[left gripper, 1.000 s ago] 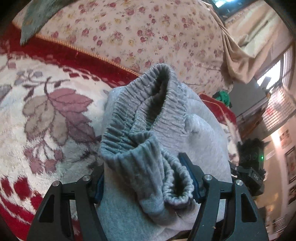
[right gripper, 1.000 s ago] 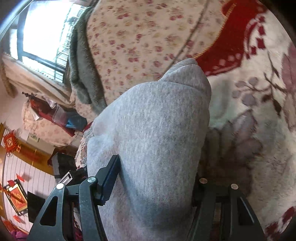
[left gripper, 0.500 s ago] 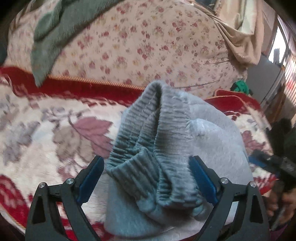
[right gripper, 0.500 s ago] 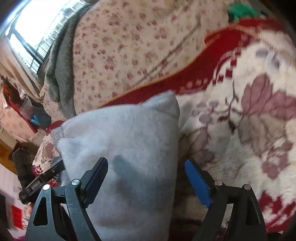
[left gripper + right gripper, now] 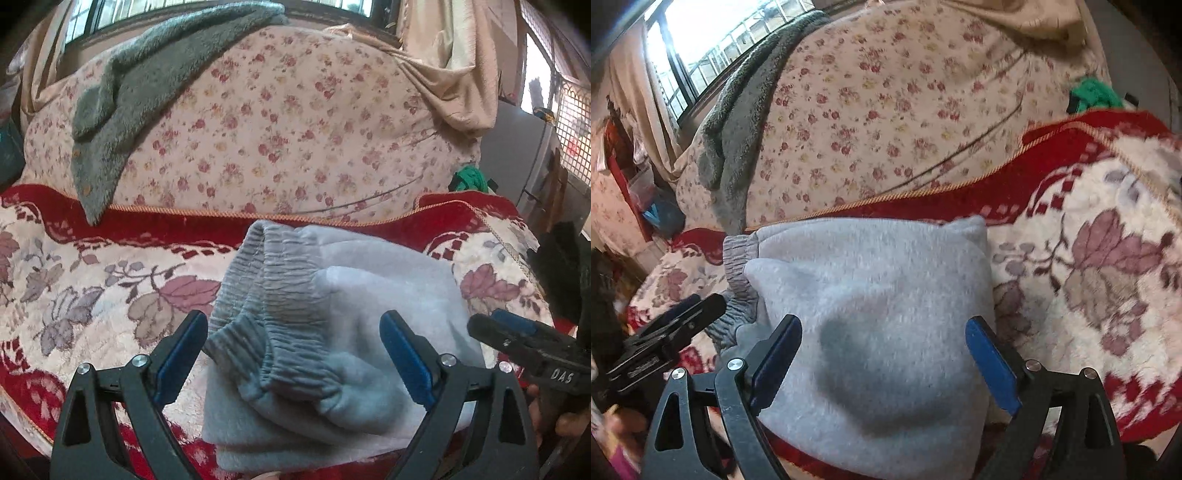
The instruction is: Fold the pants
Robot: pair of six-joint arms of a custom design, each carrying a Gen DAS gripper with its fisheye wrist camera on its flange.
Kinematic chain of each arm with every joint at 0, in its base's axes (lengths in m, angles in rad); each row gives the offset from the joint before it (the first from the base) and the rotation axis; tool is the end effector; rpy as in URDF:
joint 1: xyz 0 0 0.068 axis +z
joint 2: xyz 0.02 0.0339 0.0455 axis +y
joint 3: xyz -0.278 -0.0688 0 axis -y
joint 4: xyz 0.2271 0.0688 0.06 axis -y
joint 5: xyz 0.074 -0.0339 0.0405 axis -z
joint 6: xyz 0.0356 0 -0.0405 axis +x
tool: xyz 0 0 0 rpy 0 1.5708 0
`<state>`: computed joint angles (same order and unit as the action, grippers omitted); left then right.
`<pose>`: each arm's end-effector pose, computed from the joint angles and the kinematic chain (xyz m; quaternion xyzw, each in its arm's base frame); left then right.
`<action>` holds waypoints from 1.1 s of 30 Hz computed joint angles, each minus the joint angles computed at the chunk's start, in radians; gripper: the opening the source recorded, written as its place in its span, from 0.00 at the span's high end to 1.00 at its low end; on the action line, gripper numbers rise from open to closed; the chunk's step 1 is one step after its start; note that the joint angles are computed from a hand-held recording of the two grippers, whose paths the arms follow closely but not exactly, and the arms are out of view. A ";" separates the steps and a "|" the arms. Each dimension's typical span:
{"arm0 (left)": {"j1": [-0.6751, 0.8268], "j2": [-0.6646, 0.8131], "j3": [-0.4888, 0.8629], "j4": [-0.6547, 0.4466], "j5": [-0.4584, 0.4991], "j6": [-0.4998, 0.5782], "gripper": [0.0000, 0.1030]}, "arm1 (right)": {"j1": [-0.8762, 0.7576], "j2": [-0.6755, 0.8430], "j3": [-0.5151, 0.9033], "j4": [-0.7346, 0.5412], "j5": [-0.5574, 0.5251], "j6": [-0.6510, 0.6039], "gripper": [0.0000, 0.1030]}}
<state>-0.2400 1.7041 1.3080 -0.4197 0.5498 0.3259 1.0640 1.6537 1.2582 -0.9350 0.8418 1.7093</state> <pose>0.3464 -0.1039 0.2808 0.3459 0.8312 -0.2369 0.3653 0.1683 0.2485 0.2635 0.3338 0.8439 0.0333 0.4188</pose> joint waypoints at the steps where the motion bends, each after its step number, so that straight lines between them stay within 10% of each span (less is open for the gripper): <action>1: -0.001 -0.016 -0.014 0.009 0.000 -0.003 0.09 | 0.003 0.012 0.020 -0.021 0.002 0.003 0.09; 33: -0.010 -0.130 -0.109 0.046 -0.018 -0.025 0.09 | 0.058 0.106 0.173 -0.153 0.028 0.035 0.08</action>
